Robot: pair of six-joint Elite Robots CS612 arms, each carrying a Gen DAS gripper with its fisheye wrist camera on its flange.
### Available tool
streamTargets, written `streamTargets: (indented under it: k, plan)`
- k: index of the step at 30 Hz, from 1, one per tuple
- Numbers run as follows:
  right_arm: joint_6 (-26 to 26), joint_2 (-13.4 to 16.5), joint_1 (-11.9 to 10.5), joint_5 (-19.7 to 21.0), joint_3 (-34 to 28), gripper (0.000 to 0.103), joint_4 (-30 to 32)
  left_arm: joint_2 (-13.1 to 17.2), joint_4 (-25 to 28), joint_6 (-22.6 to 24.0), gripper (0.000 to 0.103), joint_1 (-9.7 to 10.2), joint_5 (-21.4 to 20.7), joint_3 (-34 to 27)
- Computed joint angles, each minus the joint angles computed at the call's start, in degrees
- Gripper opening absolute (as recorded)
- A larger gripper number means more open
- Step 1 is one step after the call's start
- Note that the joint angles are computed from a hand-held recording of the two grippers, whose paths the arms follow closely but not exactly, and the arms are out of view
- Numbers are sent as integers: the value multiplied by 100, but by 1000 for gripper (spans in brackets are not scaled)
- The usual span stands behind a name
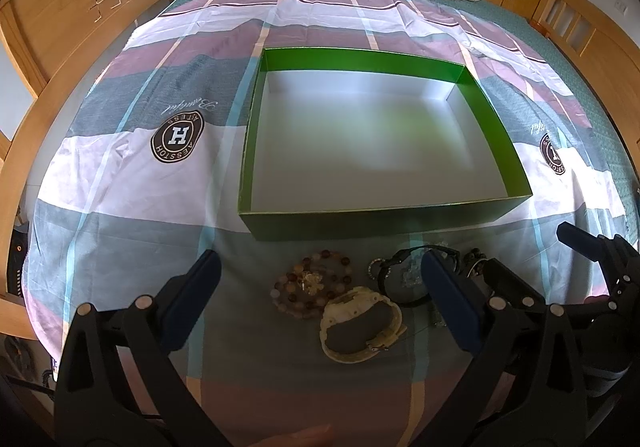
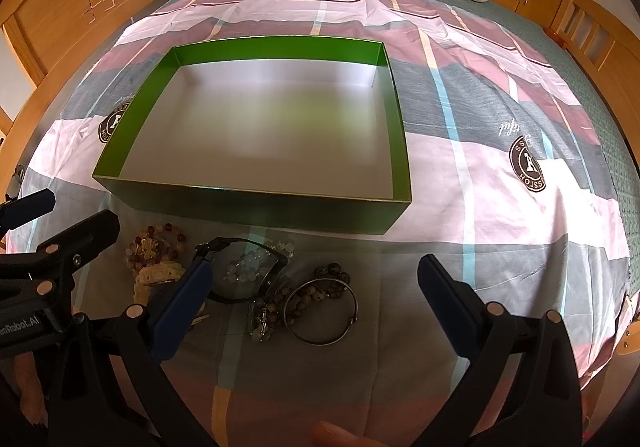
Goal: Organize jewelry
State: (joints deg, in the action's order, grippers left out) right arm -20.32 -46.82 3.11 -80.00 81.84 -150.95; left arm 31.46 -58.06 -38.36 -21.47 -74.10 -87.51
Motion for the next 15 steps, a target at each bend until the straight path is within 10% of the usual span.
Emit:
streamTargets:
  k: [15]
  plan:
    - [2, 5, 10, -15, 2, 102, -7, -9, 41, -34, 101, -37, 35, -6]
